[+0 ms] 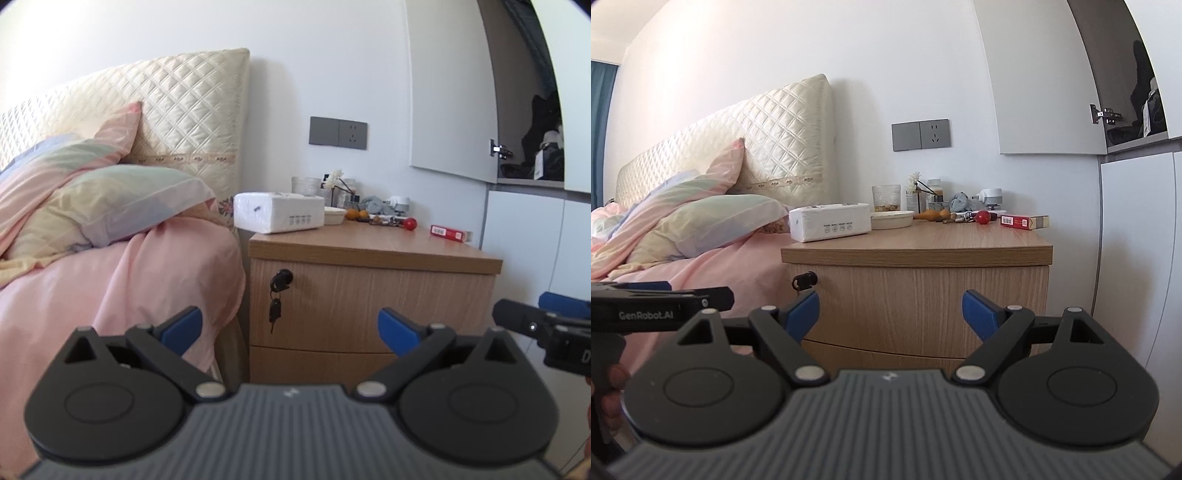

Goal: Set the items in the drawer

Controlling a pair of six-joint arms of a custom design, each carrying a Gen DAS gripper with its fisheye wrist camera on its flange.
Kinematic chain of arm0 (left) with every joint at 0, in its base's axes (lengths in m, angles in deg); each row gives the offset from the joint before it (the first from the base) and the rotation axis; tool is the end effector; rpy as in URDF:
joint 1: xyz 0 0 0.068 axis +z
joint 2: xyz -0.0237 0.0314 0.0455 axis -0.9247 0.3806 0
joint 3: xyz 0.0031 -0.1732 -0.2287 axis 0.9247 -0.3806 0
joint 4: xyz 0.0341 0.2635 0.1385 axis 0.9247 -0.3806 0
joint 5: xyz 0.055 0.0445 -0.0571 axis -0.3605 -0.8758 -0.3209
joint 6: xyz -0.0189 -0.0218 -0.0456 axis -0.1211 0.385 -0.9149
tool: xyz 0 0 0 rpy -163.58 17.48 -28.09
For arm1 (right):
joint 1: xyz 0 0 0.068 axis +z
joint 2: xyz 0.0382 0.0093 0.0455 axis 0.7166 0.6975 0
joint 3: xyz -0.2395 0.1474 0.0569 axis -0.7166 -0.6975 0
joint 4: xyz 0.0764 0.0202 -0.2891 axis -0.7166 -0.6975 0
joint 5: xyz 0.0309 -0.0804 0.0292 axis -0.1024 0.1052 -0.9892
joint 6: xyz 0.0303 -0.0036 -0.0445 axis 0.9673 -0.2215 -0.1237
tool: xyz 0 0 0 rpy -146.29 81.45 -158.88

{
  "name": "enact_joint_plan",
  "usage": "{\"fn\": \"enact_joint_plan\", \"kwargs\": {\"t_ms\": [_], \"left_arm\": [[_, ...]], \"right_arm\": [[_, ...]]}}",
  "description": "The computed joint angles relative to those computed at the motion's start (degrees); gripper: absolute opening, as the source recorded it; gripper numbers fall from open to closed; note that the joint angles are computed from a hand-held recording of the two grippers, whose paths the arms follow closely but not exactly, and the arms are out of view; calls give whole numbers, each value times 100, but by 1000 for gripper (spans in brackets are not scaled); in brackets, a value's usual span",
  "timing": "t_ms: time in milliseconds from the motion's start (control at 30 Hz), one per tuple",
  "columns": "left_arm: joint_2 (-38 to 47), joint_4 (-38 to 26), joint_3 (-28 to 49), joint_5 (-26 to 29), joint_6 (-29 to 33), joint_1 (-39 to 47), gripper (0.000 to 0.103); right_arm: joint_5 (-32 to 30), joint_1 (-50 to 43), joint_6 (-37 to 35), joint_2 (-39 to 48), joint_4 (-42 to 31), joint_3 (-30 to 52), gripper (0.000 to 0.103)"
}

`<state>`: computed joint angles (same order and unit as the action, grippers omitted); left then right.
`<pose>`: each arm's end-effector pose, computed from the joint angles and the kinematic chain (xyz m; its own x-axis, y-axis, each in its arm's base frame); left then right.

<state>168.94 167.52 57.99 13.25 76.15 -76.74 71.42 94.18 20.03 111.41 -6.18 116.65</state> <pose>0.2724 -0.0427 0.0514 -0.2575 -0.0136 -0.9662 0.1157 0.9923 -0.0448 0.2411 0.2379 0.0456 -0.1382 0.0619 -0.9885 -0.1491 0.9854 0.0826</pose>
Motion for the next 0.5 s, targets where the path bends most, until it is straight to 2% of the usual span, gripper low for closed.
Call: {"fn": "enact_joint_plan", "kwargs": {"t_ms": [100, 500], "left_arm": [[-12, -44, 6, -9, -61, 27, 103], [42, 213, -94, -152, 103, -121, 103]], "right_arm": [[56, -20, 136, -63, -209, 21, 86], [257, 40, 147, -43, -120, -12, 86]]}}
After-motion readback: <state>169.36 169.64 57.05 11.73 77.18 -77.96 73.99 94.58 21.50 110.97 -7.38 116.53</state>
